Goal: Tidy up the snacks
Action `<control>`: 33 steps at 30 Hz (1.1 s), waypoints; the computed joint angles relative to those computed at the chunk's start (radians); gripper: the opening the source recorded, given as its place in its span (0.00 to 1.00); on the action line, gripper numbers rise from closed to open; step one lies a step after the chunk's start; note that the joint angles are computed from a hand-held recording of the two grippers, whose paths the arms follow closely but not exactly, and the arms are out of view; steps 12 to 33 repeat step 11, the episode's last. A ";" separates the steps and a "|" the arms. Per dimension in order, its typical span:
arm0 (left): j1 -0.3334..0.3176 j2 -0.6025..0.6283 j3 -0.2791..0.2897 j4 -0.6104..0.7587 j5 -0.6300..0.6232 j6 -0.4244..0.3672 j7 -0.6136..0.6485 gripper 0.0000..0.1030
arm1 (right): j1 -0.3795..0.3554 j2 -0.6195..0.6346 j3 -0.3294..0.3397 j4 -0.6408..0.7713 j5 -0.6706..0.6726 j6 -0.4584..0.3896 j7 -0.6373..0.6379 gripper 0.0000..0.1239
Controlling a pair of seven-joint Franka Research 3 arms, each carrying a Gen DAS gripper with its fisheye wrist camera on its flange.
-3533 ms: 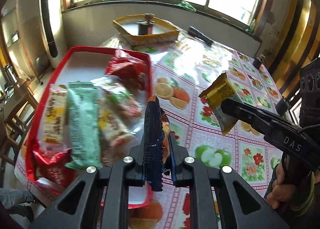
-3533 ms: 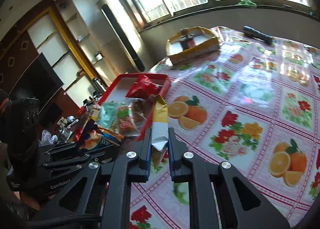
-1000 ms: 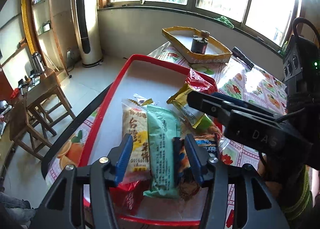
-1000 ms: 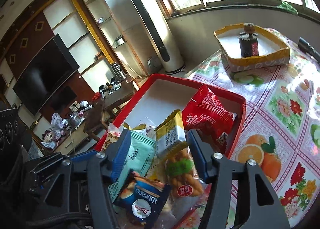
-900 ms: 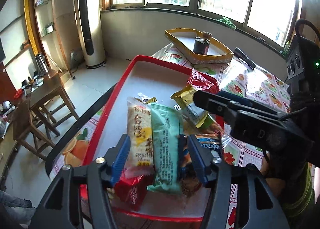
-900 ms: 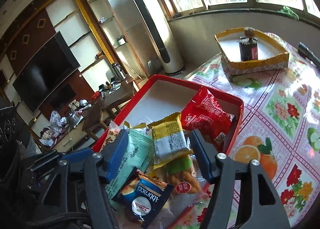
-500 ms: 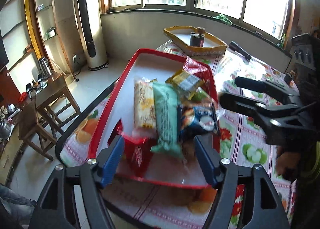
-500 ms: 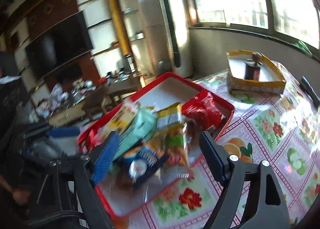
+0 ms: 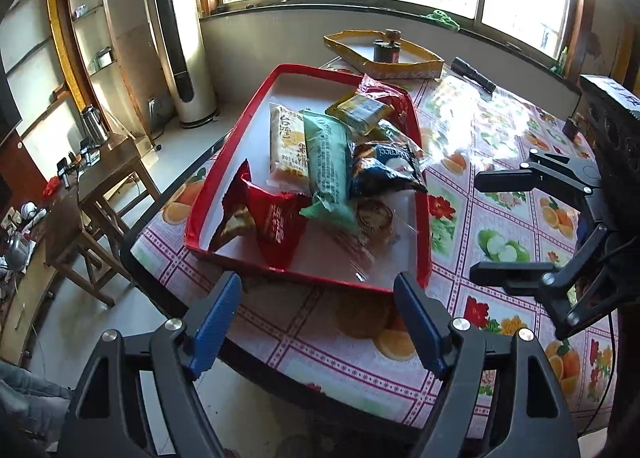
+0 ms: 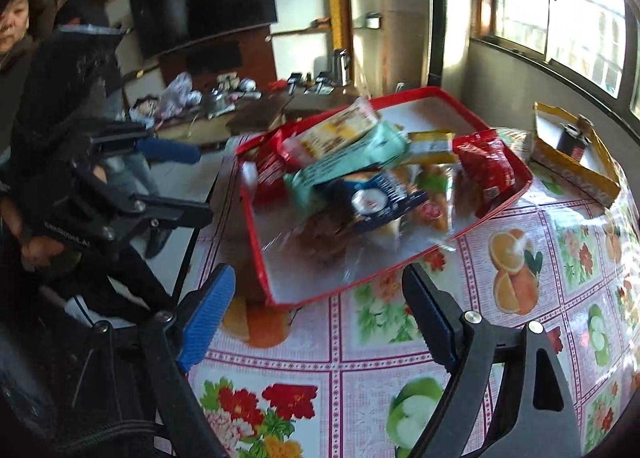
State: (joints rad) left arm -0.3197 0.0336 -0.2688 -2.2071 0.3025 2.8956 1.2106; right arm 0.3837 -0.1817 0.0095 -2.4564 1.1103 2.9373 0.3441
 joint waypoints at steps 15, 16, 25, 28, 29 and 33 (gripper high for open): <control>0.017 -0.052 0.009 -0.065 0.015 0.070 -0.037 0.76 | 0.033 -0.001 0.017 -0.014 -0.005 0.034 0.014 0.69; 0.017 -0.052 0.009 -0.065 0.015 0.070 -0.037 0.76 | 0.033 -0.001 0.017 -0.014 -0.005 0.034 0.014 0.69; 0.017 -0.052 0.009 -0.065 0.015 0.070 -0.037 0.76 | 0.033 -0.001 0.017 -0.014 -0.005 0.034 0.014 0.69; 0.017 -0.052 0.009 -0.065 0.015 0.070 -0.037 0.76 | 0.033 -0.001 0.017 -0.014 -0.005 0.034 0.014 0.69; 0.017 -0.052 0.009 -0.065 0.015 0.070 -0.037 0.76 | 0.033 -0.001 0.017 -0.014 -0.005 0.034 0.014 0.69; 0.017 -0.052 0.009 -0.065 0.015 0.070 -0.037 0.76 | 0.033 -0.001 0.017 -0.014 -0.005 0.034 0.014 0.69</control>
